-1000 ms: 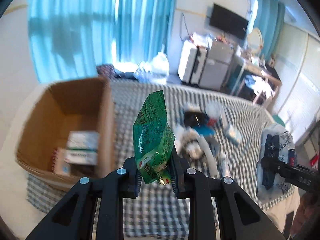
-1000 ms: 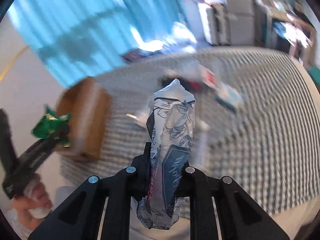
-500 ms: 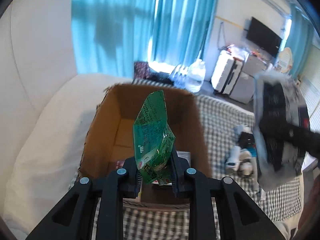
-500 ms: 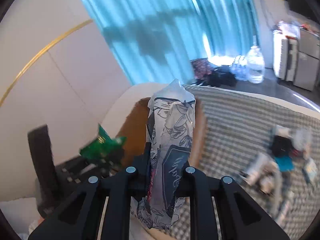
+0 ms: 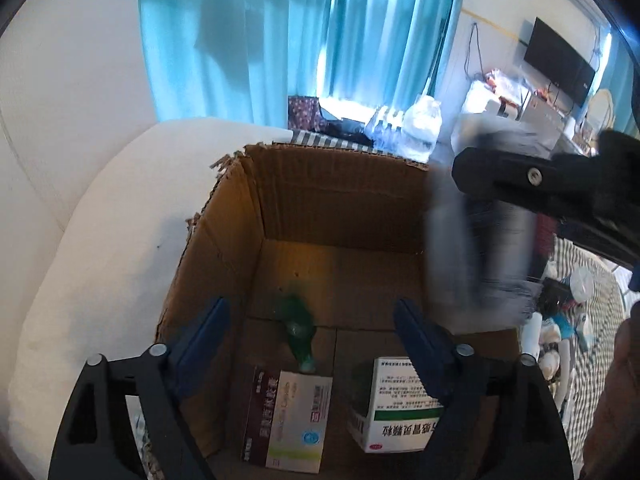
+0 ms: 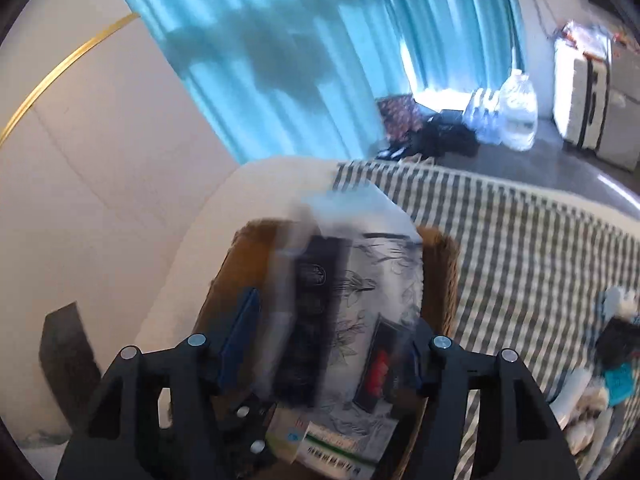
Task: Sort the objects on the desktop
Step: 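Carry the green packet and tissue pack to the cardboard box and release them, then move both tools back over the remaining items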
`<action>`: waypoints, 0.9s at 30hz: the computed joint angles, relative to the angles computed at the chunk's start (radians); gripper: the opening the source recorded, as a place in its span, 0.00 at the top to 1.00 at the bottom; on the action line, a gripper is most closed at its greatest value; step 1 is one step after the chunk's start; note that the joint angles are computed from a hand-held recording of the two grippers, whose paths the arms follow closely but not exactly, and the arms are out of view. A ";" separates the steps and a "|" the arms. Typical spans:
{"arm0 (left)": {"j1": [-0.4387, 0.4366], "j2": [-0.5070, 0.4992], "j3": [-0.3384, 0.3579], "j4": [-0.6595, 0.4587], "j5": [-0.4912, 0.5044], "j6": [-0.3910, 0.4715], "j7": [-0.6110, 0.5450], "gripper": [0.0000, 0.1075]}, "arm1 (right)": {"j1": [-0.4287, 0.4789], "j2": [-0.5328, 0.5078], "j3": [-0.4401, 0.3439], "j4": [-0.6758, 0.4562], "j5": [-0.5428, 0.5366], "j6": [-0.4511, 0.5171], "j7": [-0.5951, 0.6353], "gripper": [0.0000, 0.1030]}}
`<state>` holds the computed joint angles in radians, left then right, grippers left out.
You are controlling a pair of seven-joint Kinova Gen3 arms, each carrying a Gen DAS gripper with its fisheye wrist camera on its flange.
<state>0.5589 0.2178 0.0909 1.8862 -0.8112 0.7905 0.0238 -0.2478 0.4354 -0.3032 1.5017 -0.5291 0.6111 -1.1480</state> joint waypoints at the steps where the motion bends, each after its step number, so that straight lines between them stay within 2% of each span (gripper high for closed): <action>1: 0.004 0.002 -0.005 -0.002 0.009 0.006 -0.004 0.16 | -0.006 -0.002 0.008 -0.001 0.006 -0.007 -0.009 0.40; 4: 0.012 -0.006 0.008 0.003 0.018 0.031 0.009 0.16 | 0.021 -0.001 -0.006 -0.007 -0.014 0.017 0.004 0.40; 8: 0.044 -0.034 0.034 0.011 0.027 0.075 0.061 0.16 | 0.030 -0.057 0.009 0.041 -0.021 0.002 -0.001 0.40; 12: 0.095 -0.052 0.082 -0.020 0.014 0.179 0.099 0.13 | 0.072 -0.161 0.004 0.136 -0.076 -0.028 0.067 0.40; 16: 0.146 -0.070 0.127 -0.070 -0.003 0.273 0.115 0.13 | 0.072 -0.314 0.049 0.256 -0.093 -0.083 0.127 0.39; 18: 0.183 -0.071 0.151 -0.106 -0.033 0.336 0.142 0.09 | 0.083 -0.374 0.081 0.296 -0.129 -0.073 0.176 0.38; 21: 0.240 -0.058 0.180 -0.173 -0.074 0.418 0.170 0.08 | 0.096 -0.483 0.152 0.367 -0.184 -0.067 0.243 0.31; 27: 0.364 0.024 0.195 -0.340 -0.128 0.550 0.170 0.04 | 0.078 -0.672 0.310 0.458 -0.178 -0.055 0.328 0.26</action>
